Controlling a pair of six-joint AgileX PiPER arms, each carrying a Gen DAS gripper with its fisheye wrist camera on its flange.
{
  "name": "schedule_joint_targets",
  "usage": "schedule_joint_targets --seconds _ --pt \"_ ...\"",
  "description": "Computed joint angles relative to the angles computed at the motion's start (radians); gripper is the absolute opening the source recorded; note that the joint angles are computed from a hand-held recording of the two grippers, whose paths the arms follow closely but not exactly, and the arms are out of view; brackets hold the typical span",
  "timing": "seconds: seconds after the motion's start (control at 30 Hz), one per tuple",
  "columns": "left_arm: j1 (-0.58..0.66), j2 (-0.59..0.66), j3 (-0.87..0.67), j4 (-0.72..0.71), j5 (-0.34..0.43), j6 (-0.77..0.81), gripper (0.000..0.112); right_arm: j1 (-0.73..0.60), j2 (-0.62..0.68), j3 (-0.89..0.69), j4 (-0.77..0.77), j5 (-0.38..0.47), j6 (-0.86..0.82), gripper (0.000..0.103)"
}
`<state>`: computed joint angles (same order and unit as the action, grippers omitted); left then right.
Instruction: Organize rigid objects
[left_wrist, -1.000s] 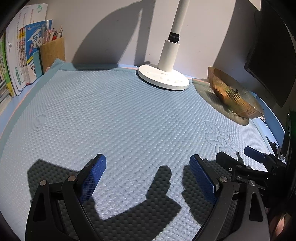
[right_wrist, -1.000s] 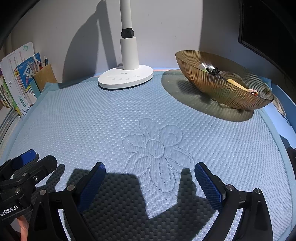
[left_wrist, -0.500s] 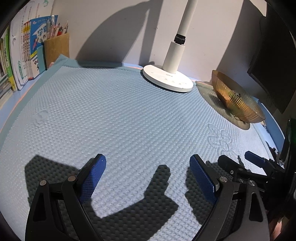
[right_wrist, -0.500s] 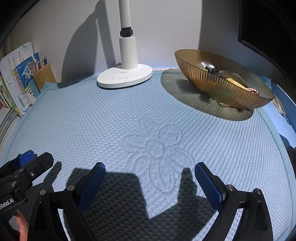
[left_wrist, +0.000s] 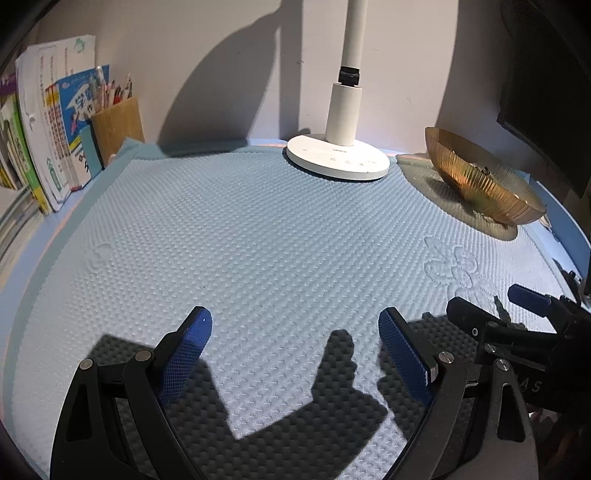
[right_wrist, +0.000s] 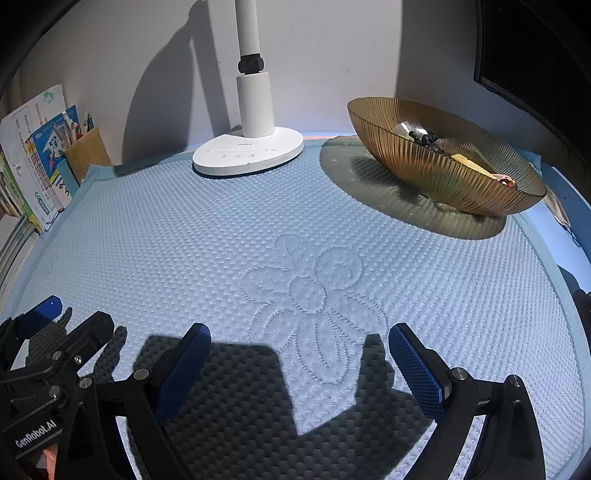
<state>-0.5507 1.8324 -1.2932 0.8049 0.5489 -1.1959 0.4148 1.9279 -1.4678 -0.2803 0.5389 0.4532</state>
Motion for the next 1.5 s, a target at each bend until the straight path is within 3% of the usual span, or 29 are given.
schedule_joint_targets --seconds 0.63,0.73,0.87,1.13,1.5 --pt "-0.001 0.006 -0.006 -0.011 0.014 0.012 0.091 -0.001 0.024 -0.035 -0.002 0.035 -0.021 0.097" --pt "0.008 0.023 -0.034 -0.067 0.041 0.061 0.092 -0.005 0.032 -0.046 0.015 0.046 -0.041 0.097" --pt "0.041 0.073 -0.110 -0.237 0.113 0.213 0.092 -0.007 0.071 -0.107 0.030 0.123 -0.054 0.097" --pt "0.050 0.094 -0.145 -0.281 0.142 0.255 0.102 -0.031 0.087 -0.138 0.078 0.163 -0.096 0.103" --pt "0.047 0.122 -0.184 -0.275 0.177 0.267 0.103 -0.047 0.061 -0.085 0.107 0.102 -0.161 0.103"
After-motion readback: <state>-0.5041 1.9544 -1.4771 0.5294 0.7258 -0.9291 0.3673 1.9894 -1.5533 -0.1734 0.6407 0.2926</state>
